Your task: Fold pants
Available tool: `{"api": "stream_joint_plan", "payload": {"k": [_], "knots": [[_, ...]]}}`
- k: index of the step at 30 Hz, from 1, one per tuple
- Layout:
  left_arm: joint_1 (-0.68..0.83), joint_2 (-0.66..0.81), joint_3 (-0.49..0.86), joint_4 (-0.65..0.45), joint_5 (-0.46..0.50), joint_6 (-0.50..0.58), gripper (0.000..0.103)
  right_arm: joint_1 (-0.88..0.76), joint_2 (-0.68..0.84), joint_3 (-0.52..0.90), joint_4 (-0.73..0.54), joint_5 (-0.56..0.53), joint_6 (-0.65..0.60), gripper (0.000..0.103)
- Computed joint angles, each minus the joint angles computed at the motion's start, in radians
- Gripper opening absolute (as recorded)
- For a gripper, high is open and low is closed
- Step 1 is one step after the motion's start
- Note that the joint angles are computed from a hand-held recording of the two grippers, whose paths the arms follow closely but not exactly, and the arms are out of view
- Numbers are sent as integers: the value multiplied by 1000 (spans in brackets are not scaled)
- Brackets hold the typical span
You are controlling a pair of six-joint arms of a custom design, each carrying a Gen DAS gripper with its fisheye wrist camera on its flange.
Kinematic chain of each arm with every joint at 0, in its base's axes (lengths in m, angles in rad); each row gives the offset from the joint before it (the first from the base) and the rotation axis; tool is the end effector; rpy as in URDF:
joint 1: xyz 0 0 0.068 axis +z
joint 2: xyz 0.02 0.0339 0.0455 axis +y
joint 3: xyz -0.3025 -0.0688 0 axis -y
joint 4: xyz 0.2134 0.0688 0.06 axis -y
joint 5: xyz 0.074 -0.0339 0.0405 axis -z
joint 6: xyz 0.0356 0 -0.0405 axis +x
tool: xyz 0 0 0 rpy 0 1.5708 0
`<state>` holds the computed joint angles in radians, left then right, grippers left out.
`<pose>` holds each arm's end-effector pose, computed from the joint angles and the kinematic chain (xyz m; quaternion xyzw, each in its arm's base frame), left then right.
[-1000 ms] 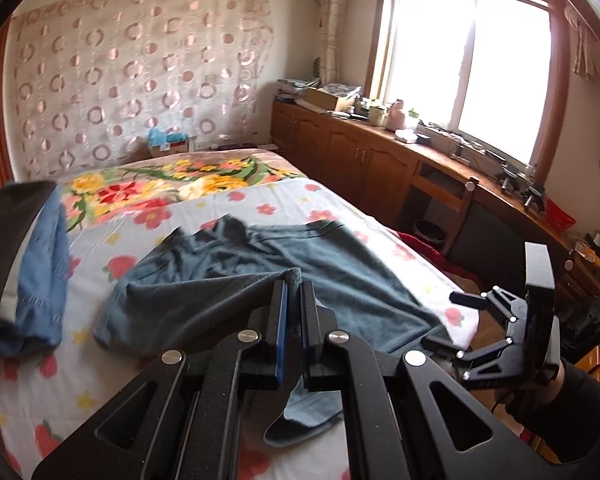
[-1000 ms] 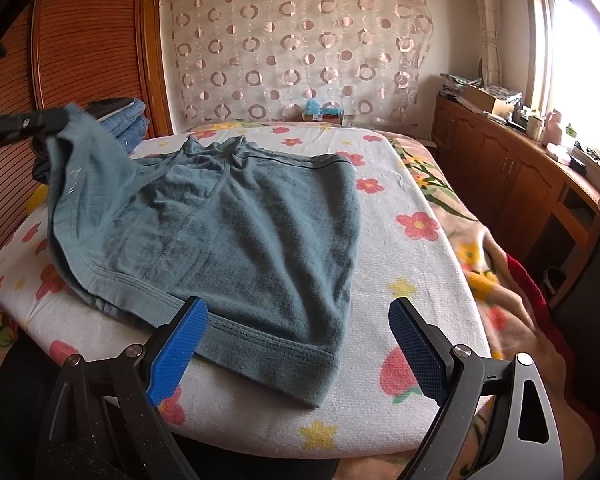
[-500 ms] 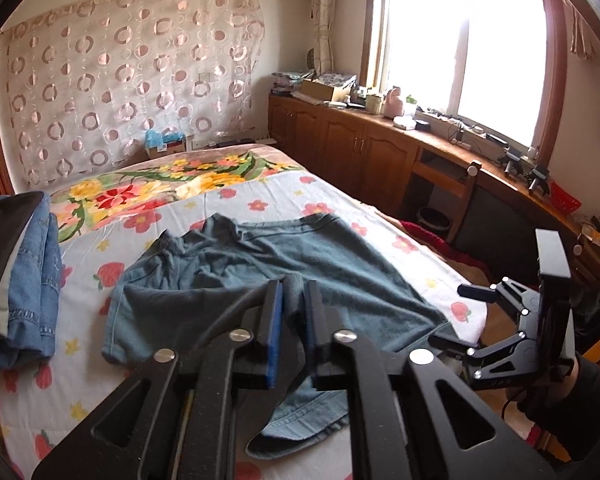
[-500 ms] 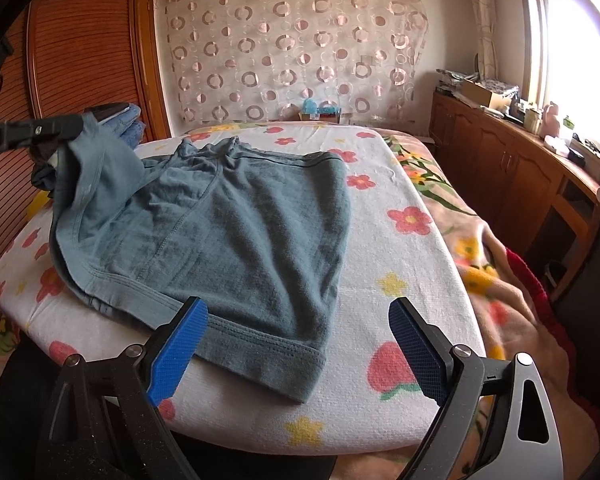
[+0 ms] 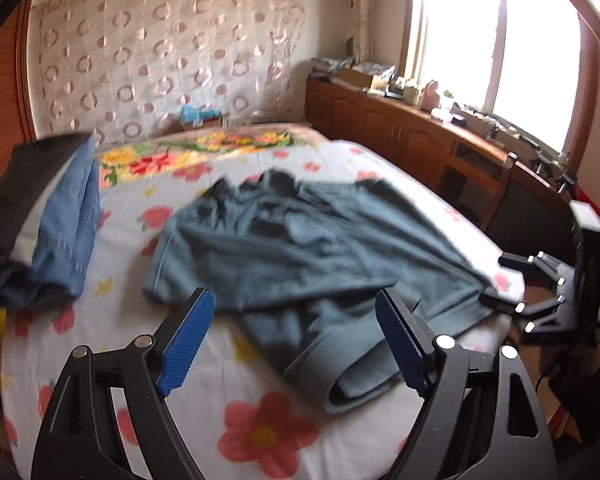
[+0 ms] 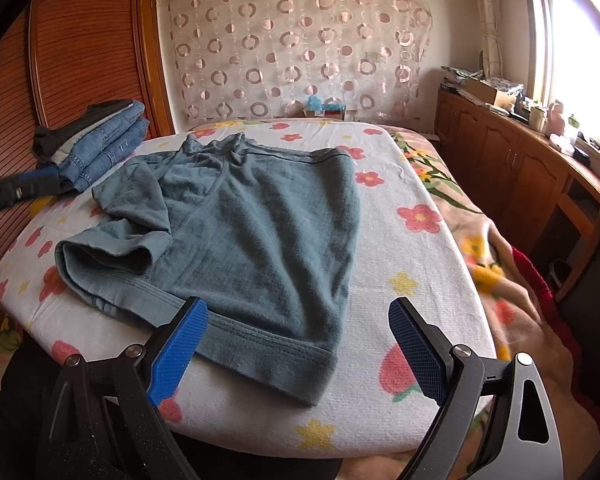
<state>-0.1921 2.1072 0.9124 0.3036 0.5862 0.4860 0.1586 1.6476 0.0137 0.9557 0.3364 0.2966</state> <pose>0.3633 -0.0907 0.1164 0.3910 0.8192 -0.2227 0.3555 0.1731 0.0158 0.1308 0.1334 0.8822 -0.0511 0.4486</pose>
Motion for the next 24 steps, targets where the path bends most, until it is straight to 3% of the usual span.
{"api": "stream_joint_plan", "payload": {"k": [7, 17, 24], "knots": [[18, 69, 1, 0, -47, 37, 84, 18, -8, 34, -27, -37, 1, 78], [19, 135, -6, -6, -65, 35, 84, 5, -11, 93, -54, -115, -35, 50], [24, 138, -43, 64, -57, 14, 84, -4, 44, 143, -45, -185, -55, 44]]}}
